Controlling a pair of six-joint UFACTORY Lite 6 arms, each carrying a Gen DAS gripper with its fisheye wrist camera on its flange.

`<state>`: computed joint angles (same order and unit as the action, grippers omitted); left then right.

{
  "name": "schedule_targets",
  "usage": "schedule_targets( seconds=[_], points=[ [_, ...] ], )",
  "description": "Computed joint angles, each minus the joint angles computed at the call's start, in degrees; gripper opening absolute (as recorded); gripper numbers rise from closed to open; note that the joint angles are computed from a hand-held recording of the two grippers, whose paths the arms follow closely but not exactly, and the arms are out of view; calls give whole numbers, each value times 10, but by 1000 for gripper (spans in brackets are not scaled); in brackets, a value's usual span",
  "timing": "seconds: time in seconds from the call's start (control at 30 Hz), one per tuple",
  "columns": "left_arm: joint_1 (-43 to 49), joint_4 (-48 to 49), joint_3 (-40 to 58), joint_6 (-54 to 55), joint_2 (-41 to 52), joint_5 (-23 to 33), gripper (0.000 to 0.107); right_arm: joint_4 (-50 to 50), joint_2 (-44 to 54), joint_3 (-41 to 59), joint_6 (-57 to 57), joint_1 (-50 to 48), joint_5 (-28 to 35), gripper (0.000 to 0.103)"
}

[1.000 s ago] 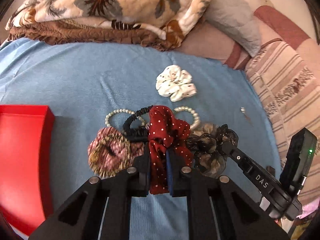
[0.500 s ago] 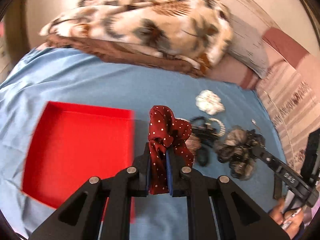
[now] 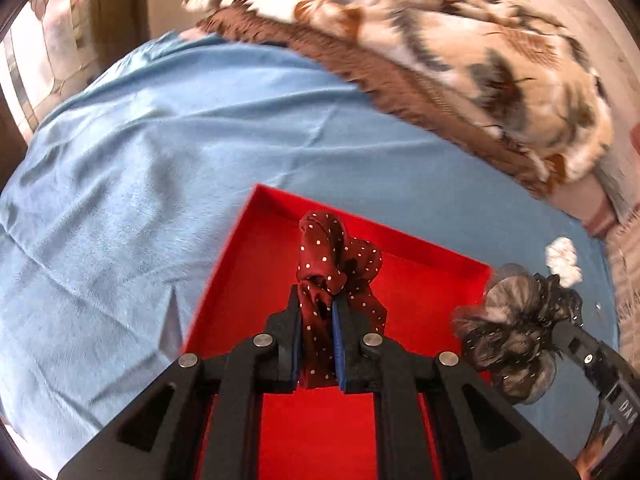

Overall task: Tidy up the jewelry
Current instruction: 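Carry both scrunchies into the red tray and open both tools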

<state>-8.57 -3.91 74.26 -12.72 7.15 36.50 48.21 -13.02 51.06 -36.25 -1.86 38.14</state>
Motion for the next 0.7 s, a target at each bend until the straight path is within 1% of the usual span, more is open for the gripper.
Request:
schedule_targets(
  seconds=[0.07,0.13,0.23,0.27,0.33,0.4,0.43,0.47,0.5,0.53,0.57,0.6,0.63,0.7],
  points=[
    [12,-7,22,18,39,-6,12,-3,50,19,9,32,-37,15],
    [9,9,40,9,65,-10,12,-5,108,43,19,59,-72,15],
    [8,51,66,-20,103,-18,13,-1,161,67,12,66,-89,15],
    [9,67,70,-36,110,-23,14,-2,179,76,12,71,-96,16],
    [15,73,76,-44,119,-26,23,-19,200,88,24,82,-111,19],
    [23,40,72,-14,114,-29,32,-23,193,81,21,85,-119,28],
    [24,34,68,-7,108,-29,34,-12,188,78,8,82,-115,36],
    [21,38,62,-9,100,-31,39,-9,182,77,4,79,-114,43],
    [17,50,55,-17,89,-32,46,-13,167,70,5,75,-113,47],
    [15,47,47,-13,76,-33,49,-14,149,62,2,69,-109,52],
    [13,46,41,-14,66,-33,56,-17,138,59,5,68,-106,56],
    [11,49,33,-20,52,-33,61,-14,117,48,-1,61,-100,57],
    [8,53,27,-26,41,-32,63,-17,102,41,0,57,-95,59],
    [7,51,11,-27,15,-28,63,-34,60,15,14,45,-79,61]
  ],
)
